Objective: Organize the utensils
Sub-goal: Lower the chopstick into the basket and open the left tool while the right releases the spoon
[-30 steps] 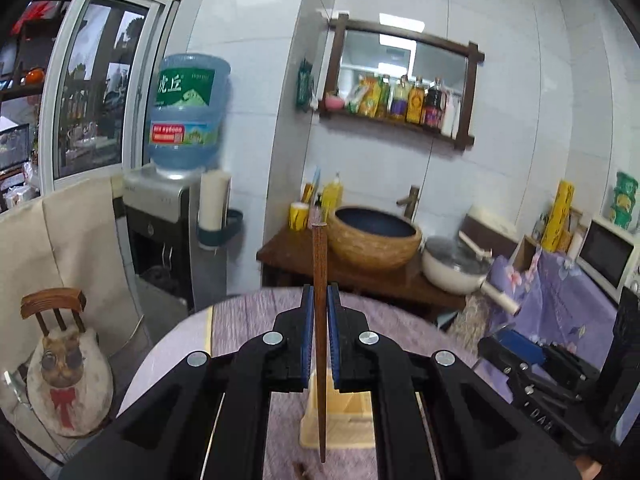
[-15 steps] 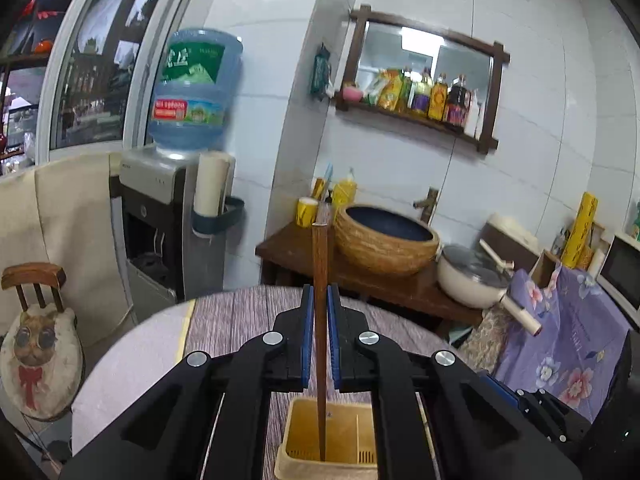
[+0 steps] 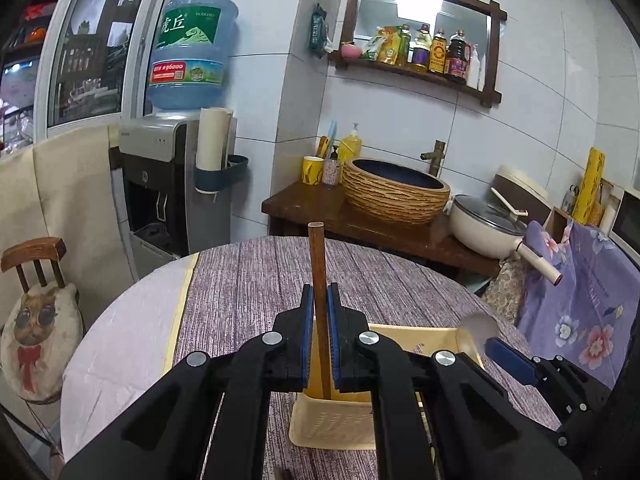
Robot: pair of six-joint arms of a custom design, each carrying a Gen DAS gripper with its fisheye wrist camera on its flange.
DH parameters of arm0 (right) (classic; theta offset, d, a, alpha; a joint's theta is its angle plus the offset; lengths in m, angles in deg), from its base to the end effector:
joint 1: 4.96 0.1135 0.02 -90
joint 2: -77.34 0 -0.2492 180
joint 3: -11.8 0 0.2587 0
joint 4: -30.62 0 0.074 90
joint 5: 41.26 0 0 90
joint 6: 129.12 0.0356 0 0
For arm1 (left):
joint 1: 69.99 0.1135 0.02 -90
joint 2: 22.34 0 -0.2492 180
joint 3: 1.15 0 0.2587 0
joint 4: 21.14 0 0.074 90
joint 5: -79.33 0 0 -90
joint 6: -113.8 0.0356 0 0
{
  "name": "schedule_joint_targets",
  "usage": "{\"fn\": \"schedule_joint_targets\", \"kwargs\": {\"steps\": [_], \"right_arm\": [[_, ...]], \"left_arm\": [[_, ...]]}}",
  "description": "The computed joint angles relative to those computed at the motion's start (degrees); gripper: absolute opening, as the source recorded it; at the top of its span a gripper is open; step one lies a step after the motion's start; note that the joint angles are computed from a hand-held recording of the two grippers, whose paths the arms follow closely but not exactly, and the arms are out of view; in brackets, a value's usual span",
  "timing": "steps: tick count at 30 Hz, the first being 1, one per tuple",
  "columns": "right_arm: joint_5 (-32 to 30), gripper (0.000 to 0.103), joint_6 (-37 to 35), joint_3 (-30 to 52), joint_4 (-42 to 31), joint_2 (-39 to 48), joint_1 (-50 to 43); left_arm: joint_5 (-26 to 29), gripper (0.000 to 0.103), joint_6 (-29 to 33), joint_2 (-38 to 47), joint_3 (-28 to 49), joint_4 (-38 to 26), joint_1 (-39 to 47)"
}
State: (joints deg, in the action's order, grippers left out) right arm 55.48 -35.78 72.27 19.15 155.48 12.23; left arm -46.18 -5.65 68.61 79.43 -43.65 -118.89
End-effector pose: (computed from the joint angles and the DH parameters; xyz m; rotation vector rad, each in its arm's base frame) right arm 0.2981 0.0879 0.2256 -0.1790 2.0692 0.0970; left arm 0.2556 -0.2615 0.2602 -0.0057 2.0338 -0.1916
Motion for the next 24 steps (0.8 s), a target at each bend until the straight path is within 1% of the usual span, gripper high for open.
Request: {"fn": "schedule_joint_targets", "kwargs": {"steps": [2,5,6,7,9,10,11,12,13,15,17,19,20,22,24], "right_arm": [[-0.24,0.038,0.35,-0.91,0.90,-0.81,-0.21],[-0.59,0.055,1.09,-2.99,1.55,-4.45,-0.50],[-0.25,0.056,1.16,-4.05,1.53,-6.32,-0.43],[0.22,0.056,1.01,-5.08,1.01,-8.28,-0.18],[0.24,0.059,1.11,-7.64,-0.38,-12.77,0.04],[-0.07,0.061,1.45,-9.01,-1.24,-15.08,-0.02],[-0.47,0.066,1.93,-10.52,-2.58,-17.56,-0.25],[-1.07,0.070,2.39,-12.08,-4.29,-20.02,-0.61],[-1.62,0.071,2.85,-13.52,-5.80,-22.15,-0.95],[-2.68,0.071,4.19,-16.83,-9.45,-26.42,-1.78],[-3.61,0.071,5.20,-19.90,-11.87,-29.27,-2.25],[-3.05,0.071,6.07,-23.40,-13.23,-31.94,-1.82],[-1.74,0.071,6.48,-25.27,-13.79,-33.08,-0.94],[-0.36,0.071,7.35,-27.76,-13.96,-33.45,0.09],[-1.00,0.071,8.82,-29.55,-13.36,-31.96,0.19]], "left_arm": [[0.25,0.008,0.20,-0.52,0.37,-1.16,-0.17],[-1.39,0.010,1.74,-2.75,-0.89,-0.85,-1.30],[-1.55,0.018,2.09,-3.69,-1.58,-0.88,-1.71],[-1.56,0.038,2.19,-5.41,-3.08,-0.61,-2.17],[-2.54,0.063,1.55,-8.48,-6.73,1.13,-3.15],[-3.59,0.064,1.14,-10.19,-8.78,1.73,-3.85],[-4.88,0.065,0.39,-12.06,-10.83,1.01,-4.67],[-5.37,0.069,-0.26,-13.06,-11.99,0.17,-5.16],[-5.21,0.076,-0.96,-14.27,-13.46,-0.82,-5.54],[-4.65,0.080,-3.91,-16.87,-17.01,-3.32,-6.17],[-4.32,0.080,-7.47,-18.63,-20.04,-5.51,-6.78],[-3.85,0.080,-10.65,-19.92,-22.99,-7.15,-7.55],[-4.04,0.080,-12.06,-20.21,-24.40,-7.61,-8.26],[-4.08,0.080,-14.01,-20.04,-26.42,-8.06,-9.53],[-3.18,0.080,-16.59,-18.66,-27.67,-8.84,-10.60]]}}
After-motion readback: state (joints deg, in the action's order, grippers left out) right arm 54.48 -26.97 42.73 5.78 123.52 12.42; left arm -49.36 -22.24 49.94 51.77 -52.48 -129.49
